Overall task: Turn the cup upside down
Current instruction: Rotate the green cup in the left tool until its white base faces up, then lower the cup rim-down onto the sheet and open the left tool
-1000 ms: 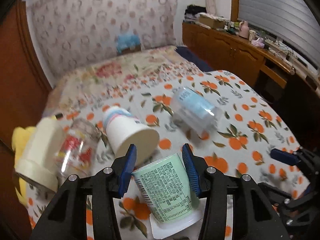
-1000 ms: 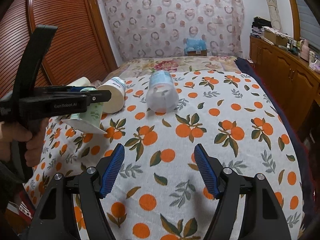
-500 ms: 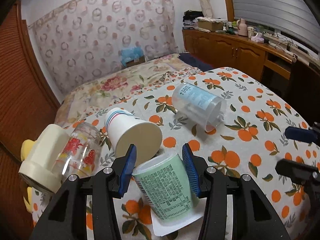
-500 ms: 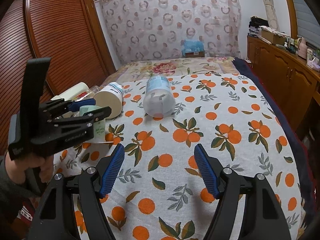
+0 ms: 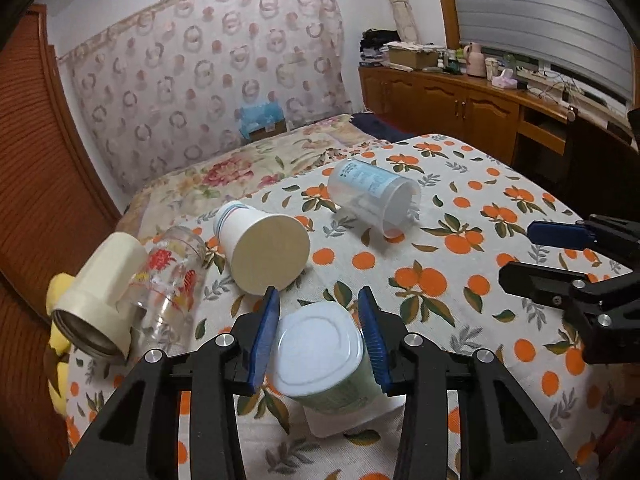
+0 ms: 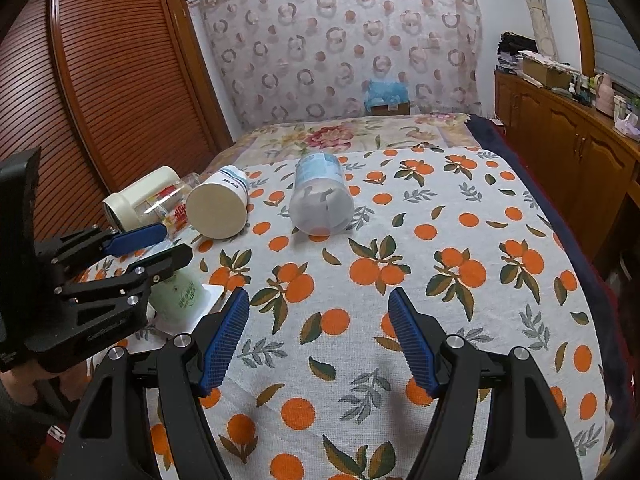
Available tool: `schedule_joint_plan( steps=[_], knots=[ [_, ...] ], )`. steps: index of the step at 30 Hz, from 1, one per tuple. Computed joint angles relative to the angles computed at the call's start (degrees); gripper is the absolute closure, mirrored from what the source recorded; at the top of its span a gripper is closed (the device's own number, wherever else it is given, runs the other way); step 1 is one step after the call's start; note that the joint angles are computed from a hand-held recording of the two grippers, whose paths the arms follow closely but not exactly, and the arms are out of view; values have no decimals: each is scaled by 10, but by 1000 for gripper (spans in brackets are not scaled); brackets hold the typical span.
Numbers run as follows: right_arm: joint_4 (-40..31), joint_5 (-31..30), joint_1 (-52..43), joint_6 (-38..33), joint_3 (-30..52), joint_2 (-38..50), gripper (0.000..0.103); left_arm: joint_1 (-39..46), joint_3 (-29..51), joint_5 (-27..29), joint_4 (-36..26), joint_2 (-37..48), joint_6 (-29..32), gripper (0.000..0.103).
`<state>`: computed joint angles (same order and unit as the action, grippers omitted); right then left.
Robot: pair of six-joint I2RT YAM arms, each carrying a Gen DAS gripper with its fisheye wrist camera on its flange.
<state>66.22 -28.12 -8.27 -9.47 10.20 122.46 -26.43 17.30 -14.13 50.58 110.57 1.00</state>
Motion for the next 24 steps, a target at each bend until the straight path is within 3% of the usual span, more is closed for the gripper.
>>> schedule_joint_plan(
  steps=[8, 10, 18, 24],
  knots=[
    [16, -1, 5, 5, -3, 16, 29, 7, -40, 28, 34, -13, -26, 62],
    [17, -1, 6, 6, -2, 16, 29, 8, -49, 32, 43, -18, -32, 52],
    [68, 0, 10, 17, -23, 26, 29, 42, -100, 58, 84, -55, -50, 38],
    [172, 13, 38, 41, -67, 46, 29, 67, -158, 60, 93, -131, -59, 21]
  ],
)
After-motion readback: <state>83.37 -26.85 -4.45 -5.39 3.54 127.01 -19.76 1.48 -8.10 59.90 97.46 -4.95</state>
